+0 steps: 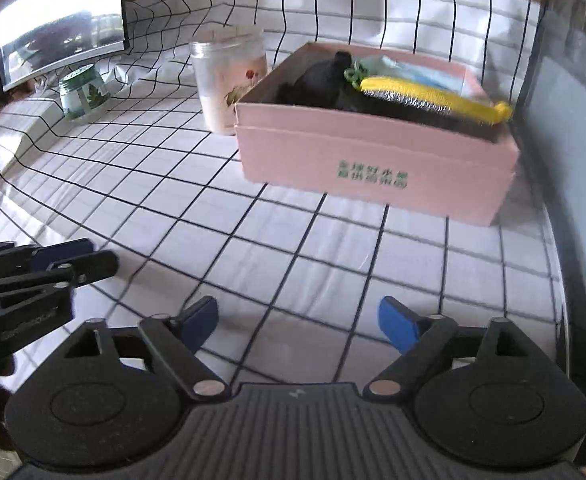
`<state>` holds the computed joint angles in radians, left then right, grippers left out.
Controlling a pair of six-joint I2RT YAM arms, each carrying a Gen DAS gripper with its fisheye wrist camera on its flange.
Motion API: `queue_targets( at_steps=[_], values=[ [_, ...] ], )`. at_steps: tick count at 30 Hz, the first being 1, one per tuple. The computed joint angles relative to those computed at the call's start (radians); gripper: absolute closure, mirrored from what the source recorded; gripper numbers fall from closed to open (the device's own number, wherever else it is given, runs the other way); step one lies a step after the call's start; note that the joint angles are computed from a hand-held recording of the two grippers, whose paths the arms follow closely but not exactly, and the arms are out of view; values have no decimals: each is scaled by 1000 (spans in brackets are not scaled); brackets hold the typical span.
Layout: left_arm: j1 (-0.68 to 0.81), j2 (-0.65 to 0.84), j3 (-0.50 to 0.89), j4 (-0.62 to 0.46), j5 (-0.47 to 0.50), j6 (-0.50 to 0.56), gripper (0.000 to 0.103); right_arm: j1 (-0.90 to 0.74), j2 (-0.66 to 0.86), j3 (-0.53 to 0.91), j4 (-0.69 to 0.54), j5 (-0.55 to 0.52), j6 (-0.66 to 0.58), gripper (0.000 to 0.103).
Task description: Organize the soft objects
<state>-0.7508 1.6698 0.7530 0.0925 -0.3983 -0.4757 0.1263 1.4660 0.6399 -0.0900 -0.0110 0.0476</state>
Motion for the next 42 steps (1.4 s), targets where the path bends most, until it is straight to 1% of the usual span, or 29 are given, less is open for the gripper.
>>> queue_targets(
  at_steps=[2,7,12,14,16,21,23,27,42],
  values=[
    [-17,4,3,-5,-30,-19,77,-15,22,5,11,6,-15,0],
    [-35,48,24,30,-62,-47,75,-35,37,-38,137,12,-20,0],
    [-71,85,32,64,-136,-120,75,-46,54,-48,187,10,-23,0],
    [-84,96,48,44,-162,-103,75,-49,60,-70,241,5,-28,0],
    [-94,105,65,20,-179,-80,75,-42,61,-72,248,13,-21,0],
    [-109,112,81,-7,-200,-112,75,-27,67,-74,267,30,-5,0],
    [-110,113,82,-6,-199,-107,75,-28,72,-114,350,20,-17,0],
    [-102,105,69,8,-185,-102,75,-30,69,-116,349,17,-17,0],
    [-102,106,70,9,-184,-106,75,-32,70,-116,351,15,-19,0]
  ],
)
